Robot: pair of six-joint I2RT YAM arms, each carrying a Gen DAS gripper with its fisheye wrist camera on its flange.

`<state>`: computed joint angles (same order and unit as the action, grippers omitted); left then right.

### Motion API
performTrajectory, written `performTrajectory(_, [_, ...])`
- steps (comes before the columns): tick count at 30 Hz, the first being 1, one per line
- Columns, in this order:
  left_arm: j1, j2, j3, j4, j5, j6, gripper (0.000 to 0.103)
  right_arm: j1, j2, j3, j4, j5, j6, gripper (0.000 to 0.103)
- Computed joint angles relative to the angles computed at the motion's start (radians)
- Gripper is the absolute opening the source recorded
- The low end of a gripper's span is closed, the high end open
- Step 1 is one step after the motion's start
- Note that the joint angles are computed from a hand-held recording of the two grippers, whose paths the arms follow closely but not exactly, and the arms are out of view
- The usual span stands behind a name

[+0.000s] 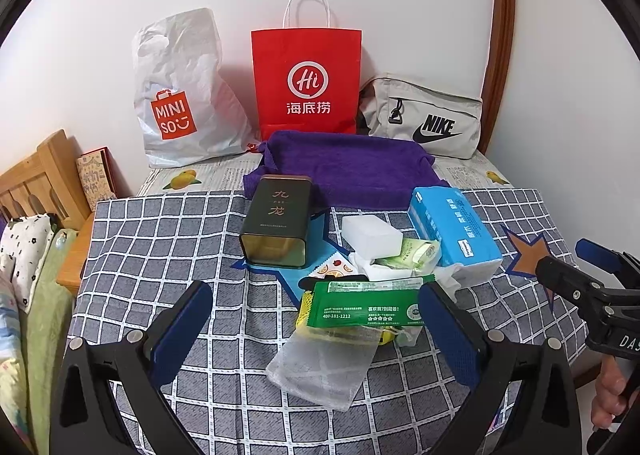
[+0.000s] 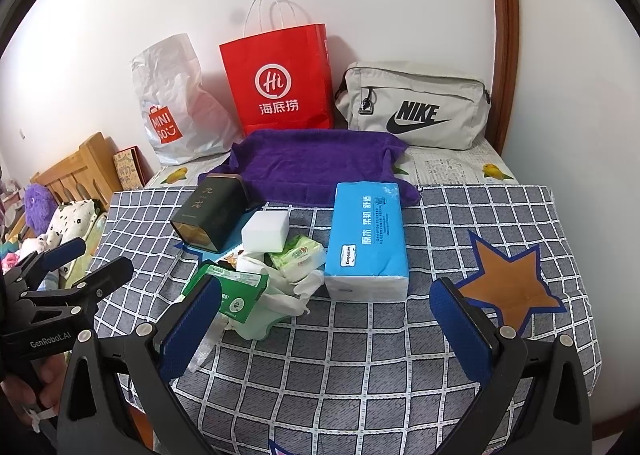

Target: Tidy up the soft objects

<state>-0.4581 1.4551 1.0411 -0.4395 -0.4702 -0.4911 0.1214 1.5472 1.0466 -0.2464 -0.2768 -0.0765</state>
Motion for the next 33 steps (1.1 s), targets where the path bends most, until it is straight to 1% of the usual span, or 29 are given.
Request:
performTrajectory(24, [0.018, 0.000, -0.013, 0.014, 0.010, 0.007, 0.103, -0.003, -0.002, -0.011, 0.011, -0.006, -0.001, 0.103])
performTrajectory(29, [0.046, 0.011, -0.030, 0.040, 0.037, 0.017, 0.103, -0.006, 0.018, -0.001, 0.006, -0.020, -0.008, 0.103])
performTrajectory(33, [0.063, 0.028, -0.059, 0.073, 0.064, 0.036, 0.103, -0.001, 0.039, 0.000, 0.015, -0.010, -0.010, 0.103])
